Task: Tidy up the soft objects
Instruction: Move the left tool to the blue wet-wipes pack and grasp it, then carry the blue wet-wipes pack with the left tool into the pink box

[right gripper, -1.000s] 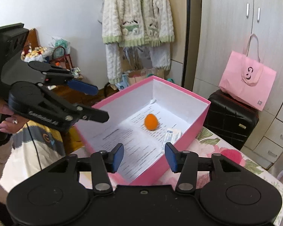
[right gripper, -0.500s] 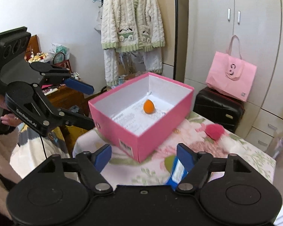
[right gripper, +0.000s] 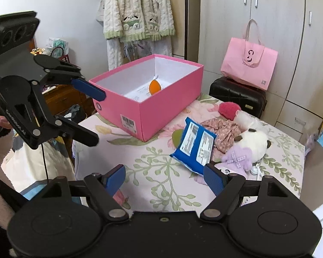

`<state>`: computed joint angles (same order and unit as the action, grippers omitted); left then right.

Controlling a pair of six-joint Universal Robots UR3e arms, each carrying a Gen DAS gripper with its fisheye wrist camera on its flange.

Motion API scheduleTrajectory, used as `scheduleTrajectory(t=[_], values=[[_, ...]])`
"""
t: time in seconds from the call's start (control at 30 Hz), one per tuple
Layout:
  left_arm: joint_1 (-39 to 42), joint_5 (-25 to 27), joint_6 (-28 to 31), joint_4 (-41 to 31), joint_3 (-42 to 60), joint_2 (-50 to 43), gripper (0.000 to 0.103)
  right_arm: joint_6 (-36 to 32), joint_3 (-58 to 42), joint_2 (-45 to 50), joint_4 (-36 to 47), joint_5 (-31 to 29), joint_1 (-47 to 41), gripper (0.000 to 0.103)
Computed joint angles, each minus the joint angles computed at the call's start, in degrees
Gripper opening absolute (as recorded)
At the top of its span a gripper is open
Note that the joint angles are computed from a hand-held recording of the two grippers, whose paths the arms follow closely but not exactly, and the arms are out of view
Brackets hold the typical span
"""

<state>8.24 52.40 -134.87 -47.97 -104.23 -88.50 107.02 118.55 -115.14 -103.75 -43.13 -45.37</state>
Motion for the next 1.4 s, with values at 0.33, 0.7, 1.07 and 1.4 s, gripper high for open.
scheduleTrajectory(t=[0.33, 0.7, 1.07, 1.4], values=[[-9.12, 8.17, -11.87, 26.56, -1.15, -13.29, 0.088, 1.92, 6.61, 14.59, -27.45, 0.24, 5.72, 0.083], [-12.46, 7.52, -23.34, 28.17, 8.02, -24.25, 0.063, 7.79, 5.72, 32.74, -54.44, 0.76, 10.66, 0.083], [-17.63, 19.36, -31.33, 40.98, 13.24, -35.73, 0.042, 10.17, -9.19, 44.66, -45.40, -1.57, 15.22, 0.083], [-15.95, 16.46, -37.89, 44.65, 9.76, -36.49, 0.031, 13.46, -9.50, 46.75, -48.71, -4.58, 16.95, 0.090]])
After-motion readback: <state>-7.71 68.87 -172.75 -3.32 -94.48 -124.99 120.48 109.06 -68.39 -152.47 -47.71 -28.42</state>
